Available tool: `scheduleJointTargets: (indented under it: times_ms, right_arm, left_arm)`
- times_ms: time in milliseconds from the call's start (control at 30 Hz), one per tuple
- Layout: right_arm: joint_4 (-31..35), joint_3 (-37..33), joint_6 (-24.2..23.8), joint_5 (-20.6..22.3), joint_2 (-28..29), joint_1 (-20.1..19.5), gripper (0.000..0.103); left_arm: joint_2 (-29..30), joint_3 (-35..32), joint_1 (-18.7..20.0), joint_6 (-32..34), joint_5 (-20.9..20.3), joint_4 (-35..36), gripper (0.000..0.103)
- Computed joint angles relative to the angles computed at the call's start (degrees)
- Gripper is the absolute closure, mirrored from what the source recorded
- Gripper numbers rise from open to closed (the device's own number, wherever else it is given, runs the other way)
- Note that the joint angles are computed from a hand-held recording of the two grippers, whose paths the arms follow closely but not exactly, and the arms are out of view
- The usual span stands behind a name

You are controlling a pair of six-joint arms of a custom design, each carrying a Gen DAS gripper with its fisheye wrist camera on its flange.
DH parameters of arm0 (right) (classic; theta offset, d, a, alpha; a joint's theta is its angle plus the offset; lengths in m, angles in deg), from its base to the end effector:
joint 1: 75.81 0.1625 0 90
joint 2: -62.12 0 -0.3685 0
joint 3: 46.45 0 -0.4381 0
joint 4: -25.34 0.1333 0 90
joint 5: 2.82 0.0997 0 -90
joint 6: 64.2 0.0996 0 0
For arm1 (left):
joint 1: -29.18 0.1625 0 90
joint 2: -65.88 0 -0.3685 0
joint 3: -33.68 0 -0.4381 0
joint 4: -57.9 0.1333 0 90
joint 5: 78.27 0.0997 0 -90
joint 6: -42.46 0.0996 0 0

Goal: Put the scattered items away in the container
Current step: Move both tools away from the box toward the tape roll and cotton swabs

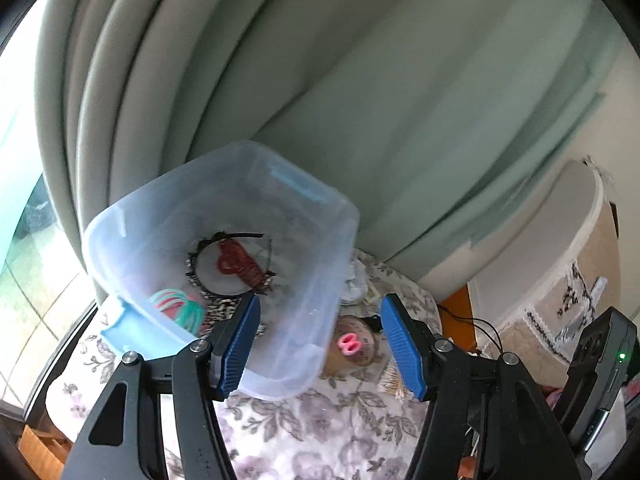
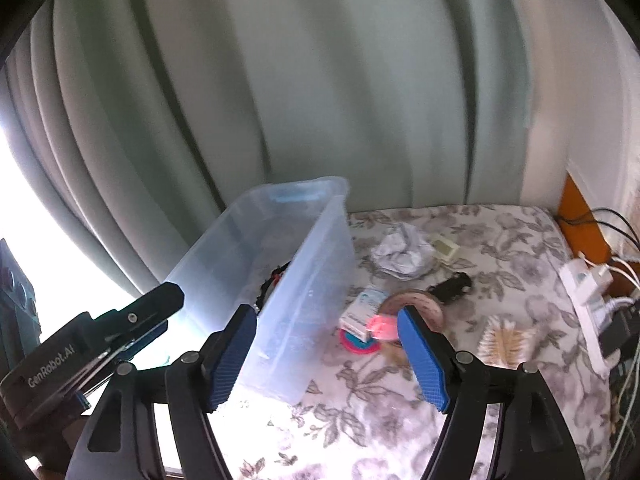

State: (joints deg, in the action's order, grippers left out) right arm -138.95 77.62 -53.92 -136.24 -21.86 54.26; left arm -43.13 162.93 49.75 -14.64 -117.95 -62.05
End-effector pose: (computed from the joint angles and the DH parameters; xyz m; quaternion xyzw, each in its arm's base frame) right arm 0.3695 -0.3385 0.2430 0.1231 -0.8861 0.3976 0.2038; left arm -0.3007 -0.3371 0.3135 0.0611 0.9005 -0.4128 0.1222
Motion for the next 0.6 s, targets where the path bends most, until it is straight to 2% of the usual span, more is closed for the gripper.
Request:
scheduleJointTargets:
  times_ms: [133, 200, 333, 600]
  right_arm:
    - [-4.4, 4.3, -0.3, 0.2, -5.5, -1.2, 0.024]
    - [-5.3, 6.3, -0.2, 0.6, -8.6, -2.1, 0.021]
    - [-3.3, 10.2, 1.0, 2.1, -16.2, -5.0, 0.021]
    - [1.8, 15.0, -1.5, -0.2, -26.9, -8.6, 0.021]
  left_arm:
    - [4.3, -1.7, -0.8, 1.6, -3.0, -0.6, 0.039]
    - [6.8, -2.5, -1.5, 2.7, -2.9, -0.6, 0.039]
    - [12.4, -3.9, -3.6, 6.0, -0.5, -0.1, 0.039]
    - [21.7, -7.2, -2.2, 9.6, -4.4, -0.7, 0.039]
